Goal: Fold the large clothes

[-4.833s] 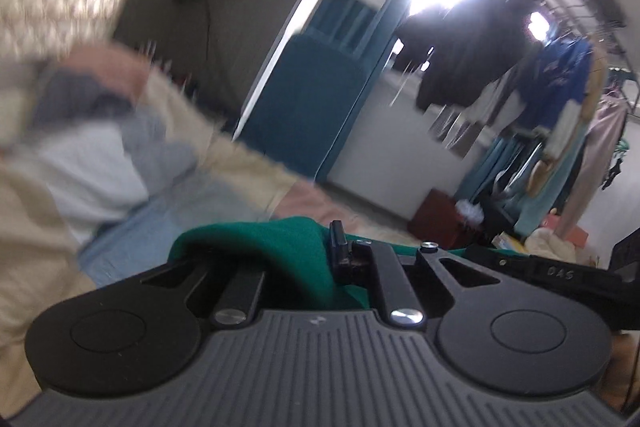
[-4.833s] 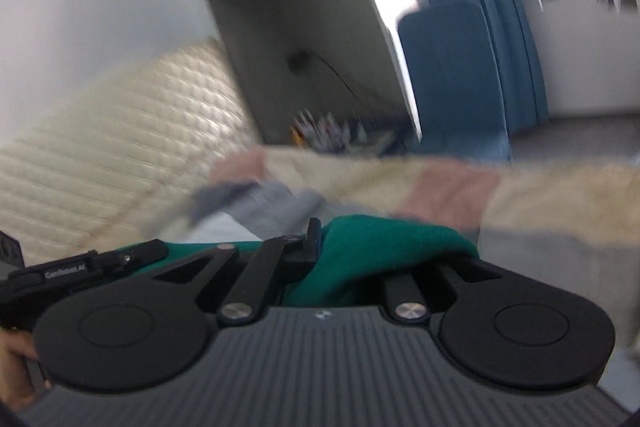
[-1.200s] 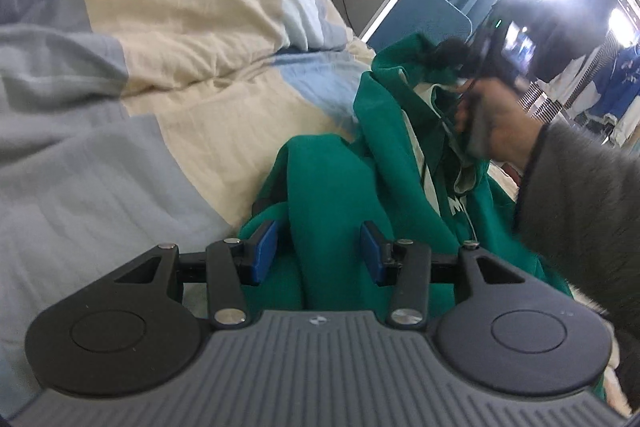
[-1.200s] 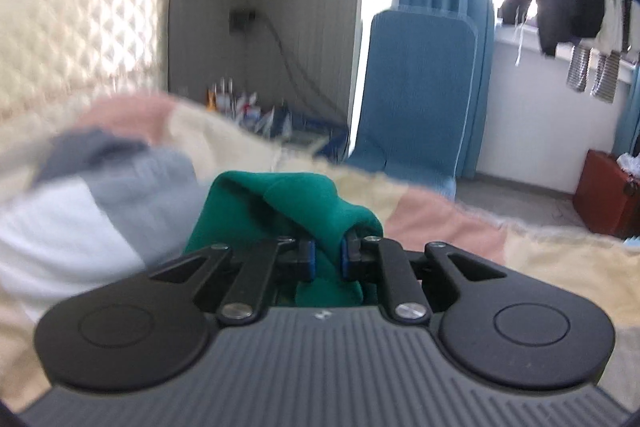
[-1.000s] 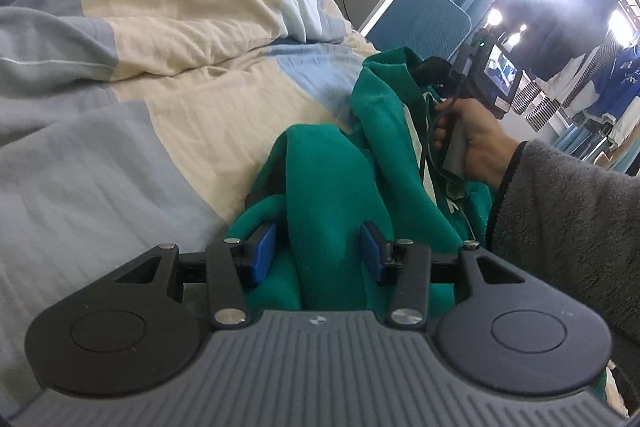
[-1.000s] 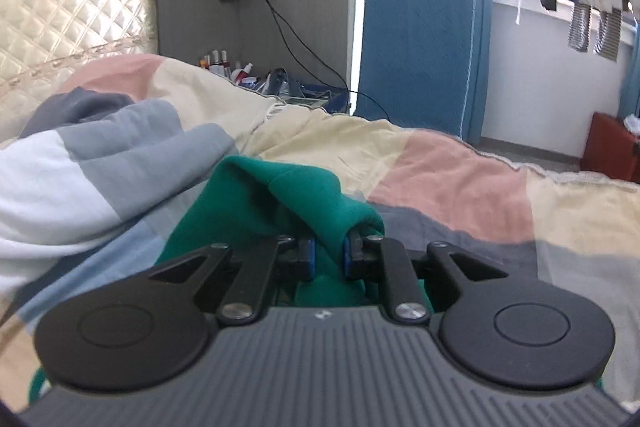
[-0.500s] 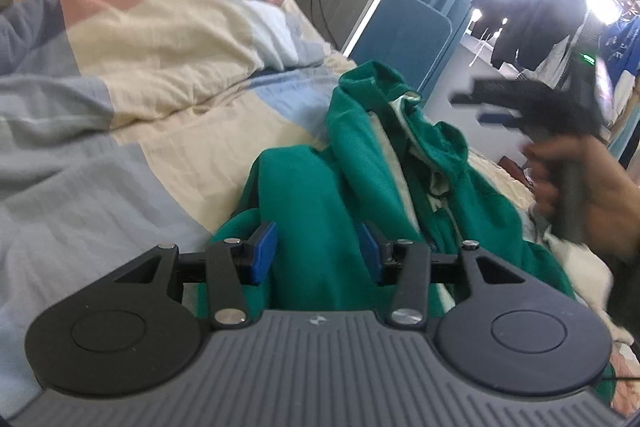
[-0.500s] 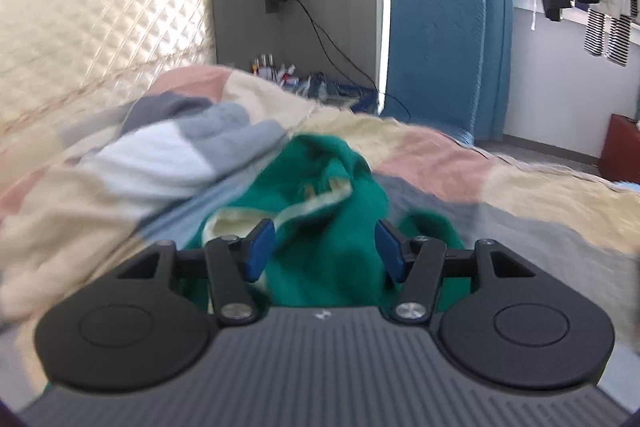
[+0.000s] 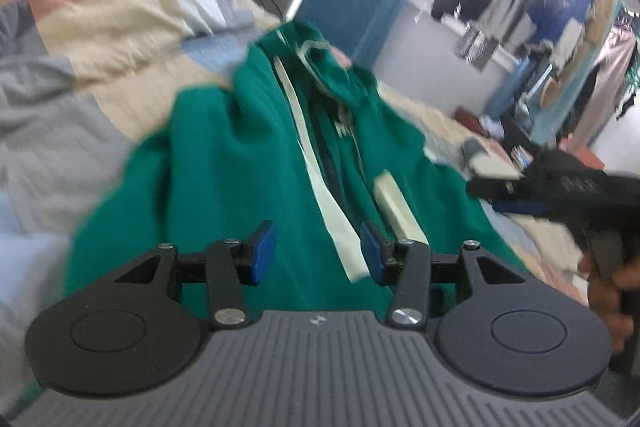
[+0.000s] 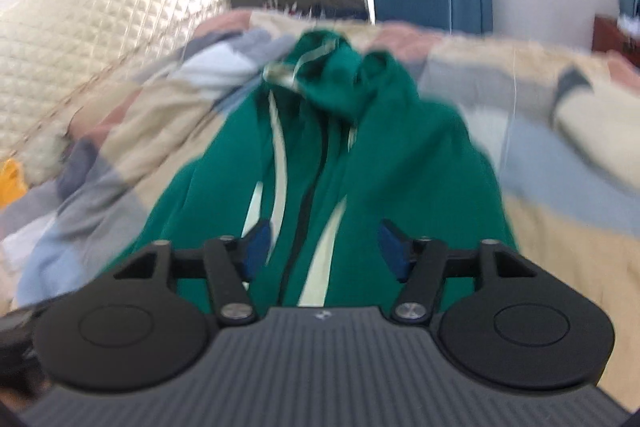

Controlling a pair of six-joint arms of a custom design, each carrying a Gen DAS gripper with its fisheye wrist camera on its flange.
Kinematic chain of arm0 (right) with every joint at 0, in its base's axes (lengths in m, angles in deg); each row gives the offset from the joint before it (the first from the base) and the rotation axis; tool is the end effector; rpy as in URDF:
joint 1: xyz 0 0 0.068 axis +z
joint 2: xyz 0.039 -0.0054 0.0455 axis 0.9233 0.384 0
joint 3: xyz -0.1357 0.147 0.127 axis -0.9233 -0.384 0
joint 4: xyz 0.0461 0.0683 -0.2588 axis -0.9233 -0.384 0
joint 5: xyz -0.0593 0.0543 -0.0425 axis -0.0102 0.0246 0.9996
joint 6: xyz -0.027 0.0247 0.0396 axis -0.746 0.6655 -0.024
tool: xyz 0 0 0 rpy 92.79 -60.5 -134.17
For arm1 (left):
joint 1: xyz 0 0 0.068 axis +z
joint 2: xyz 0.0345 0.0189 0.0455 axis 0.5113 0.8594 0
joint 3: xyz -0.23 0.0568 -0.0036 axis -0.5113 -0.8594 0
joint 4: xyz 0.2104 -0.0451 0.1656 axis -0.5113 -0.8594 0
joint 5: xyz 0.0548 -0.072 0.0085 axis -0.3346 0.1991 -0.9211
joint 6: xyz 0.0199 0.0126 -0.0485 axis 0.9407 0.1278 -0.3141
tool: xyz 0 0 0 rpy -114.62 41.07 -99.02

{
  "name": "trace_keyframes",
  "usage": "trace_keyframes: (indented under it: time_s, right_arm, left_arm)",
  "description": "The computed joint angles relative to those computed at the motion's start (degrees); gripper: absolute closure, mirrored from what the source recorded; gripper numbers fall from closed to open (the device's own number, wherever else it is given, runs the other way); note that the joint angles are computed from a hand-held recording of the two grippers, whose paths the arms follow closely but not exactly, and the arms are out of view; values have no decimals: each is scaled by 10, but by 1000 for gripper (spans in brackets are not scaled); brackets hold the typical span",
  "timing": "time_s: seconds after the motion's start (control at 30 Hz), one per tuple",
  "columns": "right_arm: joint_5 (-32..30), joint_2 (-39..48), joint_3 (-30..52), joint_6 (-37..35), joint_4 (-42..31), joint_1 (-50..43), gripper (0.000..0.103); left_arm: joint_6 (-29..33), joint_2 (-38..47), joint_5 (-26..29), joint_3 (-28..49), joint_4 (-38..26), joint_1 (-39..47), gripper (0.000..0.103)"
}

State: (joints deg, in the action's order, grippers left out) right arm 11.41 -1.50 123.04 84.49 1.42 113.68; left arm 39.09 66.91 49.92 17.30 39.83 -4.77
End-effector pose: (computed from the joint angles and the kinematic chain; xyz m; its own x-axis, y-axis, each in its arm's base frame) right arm 0.1055 0.0792 0.2637 -0.5819 0.3296 -0.7435 0.2577 0.9418 0.2158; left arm 0.2208 -0.1679 0.2140 -0.6722 0.0493 -0.7388 0.5192 0.7426 -0.4229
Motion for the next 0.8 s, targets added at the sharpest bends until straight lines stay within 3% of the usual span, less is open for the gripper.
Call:
trace_keyframes:
  time_s: [0.1,0.2,0.33,0.47,0.53,0.67,0.8]
  right_arm:
    - [36,6,-16,87,-50,85,24]
    - [13,-2,-38,126,-48,108,24]
    - [-28,18,-51,83,-23,126,23]
    - [-36,53,-53,74,-14,123,24]
    - [-41,41,-57,86,-23,109,38]
    - [-63,-40,-85,124,-45,66,84]
    - [-40,-91,-94,179,-70,83,91]
  left_arm:
    - [-14,6,13,-8,8,-14,43]
    - [-25,11,44,-20,25,-14,41]
    - [-28,12,60,-29,16,-21,41]
    - [-19,32,26,-16,-14,-45,43]
    - [-23,46,34,-11,-12,-44,43]
    - [-18,48,43,-10,-9,-47,43]
    - [-7,41,53,-15,-4,-55,43]
